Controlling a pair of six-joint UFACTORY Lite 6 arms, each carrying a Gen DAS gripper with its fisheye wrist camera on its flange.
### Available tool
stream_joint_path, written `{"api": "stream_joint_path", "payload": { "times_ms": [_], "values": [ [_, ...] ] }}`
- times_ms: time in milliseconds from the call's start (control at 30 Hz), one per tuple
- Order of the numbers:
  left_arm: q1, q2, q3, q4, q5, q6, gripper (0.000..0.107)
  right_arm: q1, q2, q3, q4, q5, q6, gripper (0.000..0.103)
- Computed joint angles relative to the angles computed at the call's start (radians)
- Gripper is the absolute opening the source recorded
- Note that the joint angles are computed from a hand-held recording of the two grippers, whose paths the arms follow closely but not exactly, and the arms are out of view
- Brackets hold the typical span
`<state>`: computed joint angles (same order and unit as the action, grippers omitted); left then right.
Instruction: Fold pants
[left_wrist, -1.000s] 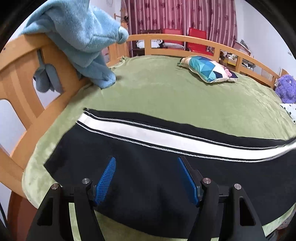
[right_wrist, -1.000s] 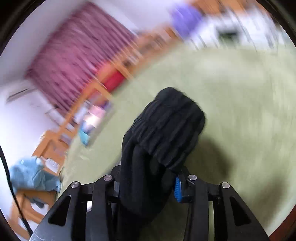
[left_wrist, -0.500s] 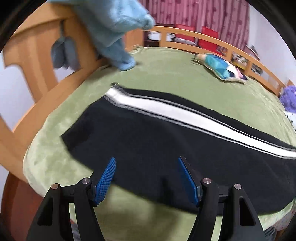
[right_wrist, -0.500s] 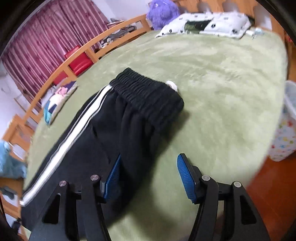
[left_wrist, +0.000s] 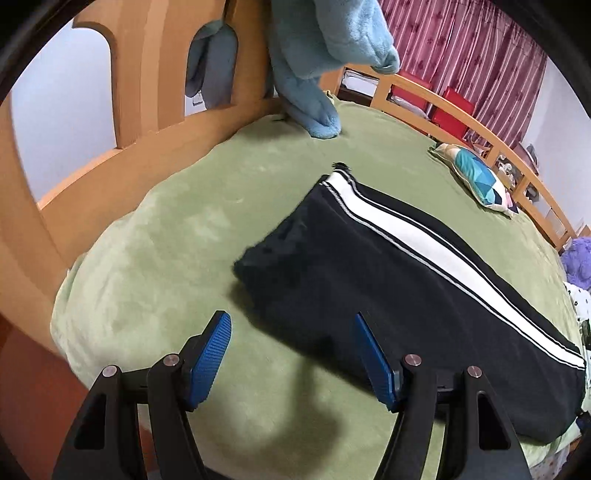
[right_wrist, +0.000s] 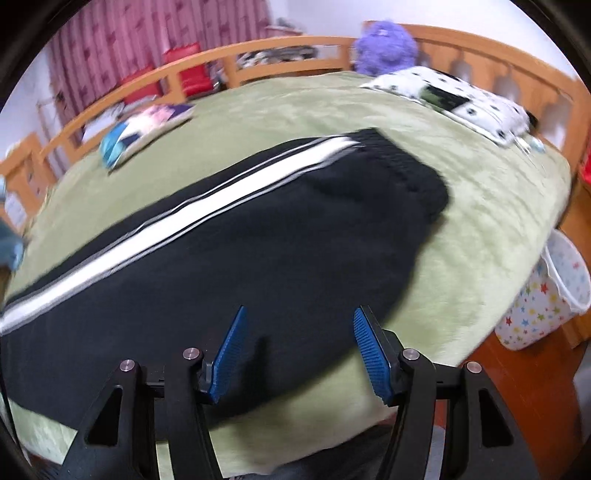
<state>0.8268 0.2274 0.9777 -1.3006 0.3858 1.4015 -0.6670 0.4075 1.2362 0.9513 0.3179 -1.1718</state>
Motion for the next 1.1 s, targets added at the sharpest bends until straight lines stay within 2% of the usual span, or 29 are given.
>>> {"api": "stream_joint_path", "payload": {
  "times_ms": [67, 233, 267, 300, 333, 367, 433, 500, 533, 600, 633, 700, 733, 767, 833, 867, 967, 1000, 1100],
  "values": [
    [-0.003, 0.093, 0.075, 0.009, 0.01, -0.027, 0.067, 0.068, -0.054, -0.069, 0.026, -0.057, -0.018, 0.06],
    [-0.032, 0.309, 0.263, -0.078, -0.034, -0.013, 0.066, 0.142, -0.116, -0.122, -0.125, -0.011, 0.138, 0.06],
    [-0.034, 0.353, 0.319, -0.054, -0.015, -0.054, 0.061, 0.153, -0.134, -0.144, -0.129, -0.019, 0.141, 0.06],
    [-0.04, 0.412, 0.403, 0.011, 0.013, -0.13, 0.038, 0.166, -0.151, -0.166, -0.137, -0.034, 0.146, 0.06],
    [-0.039, 0.435, 0.446, 0.06, 0.036, -0.164, 0.025, 0.177, -0.161, -0.179, -0.141, -0.045, 0.153, 0.06],
    [-0.034, 0.435, 0.478, 0.068, 0.087, -0.156, 0.022, 0.191, -0.171, -0.193, -0.152, -0.057, 0.175, 0.06],
    [0.003, 0.353, 0.435, -0.04, 0.158, -0.015, 0.021, 0.21, -0.167, -0.194, -0.163, -0.056, 0.211, 0.06],
    [0.019, 0.295, 0.392, -0.079, 0.181, 0.06, 0.024, 0.23, -0.173, -0.203, -0.142, -0.062, 0.22, 0.06],
    [0.013, 0.302, 0.391, -0.062, 0.152, 0.035, 0.028, 0.235, -0.179, -0.21, -0.112, -0.058, 0.199, 0.06],
    [-0.015, 0.375, 0.441, 0.076, 0.062, -0.124, 0.045, 0.249, -0.161, -0.198, -0.099, -0.051, 0.189, 0.06],
    [-0.025, 0.424, 0.469, 0.145, 0.031, -0.203, 0.046, 0.263, -0.152, -0.193, -0.124, -0.055, 0.214, 0.06],
    [0.001, 0.503, 0.523, 0.158, 0.089, -0.252, 0.053, 0.295, -0.152, -0.205, -0.195, -0.075, 0.27, 0.06],
    [0.022, 0.488, 0.508, 0.102, 0.119, -0.215, 0.055, 0.308, -0.161, -0.218, -0.216, -0.092, 0.281, 0.06],
    [0.026, 0.484, 0.501, 0.074, 0.124, -0.202, 0.065, 0.317, -0.177, -0.235, -0.222, -0.107, 0.278, 0.06],
    [0.005, 0.487, 0.517, 0.114, 0.108, -0.281, 0.069, 0.321, -0.205, -0.26, -0.164, -0.114, 0.215, 0.06],
    [-0.023, 0.484, 0.521, 0.158, 0.073, -0.343, 0.066, 0.32, -0.21, -0.262, -0.134, -0.105, 0.186, 0.06],
    [-0.074, 0.466, 0.526, 0.28, 0.012, -0.463, 0.029, 0.318, -0.223, -0.256, -0.051, -0.058, 0.115, 0.06],
    [-0.084, 0.443, 0.521, 0.305, 0.016, -0.477, 0.025, 0.321, -0.226, -0.252, -0.049, -0.051, 0.114, 0.06],
    [-0.074, 0.313, 0.434, 0.247, 0.016, -0.411, 0.025, 0.337, -0.248, -0.253, -0.054, -0.059, 0.106, 0.06]
  ]
}}
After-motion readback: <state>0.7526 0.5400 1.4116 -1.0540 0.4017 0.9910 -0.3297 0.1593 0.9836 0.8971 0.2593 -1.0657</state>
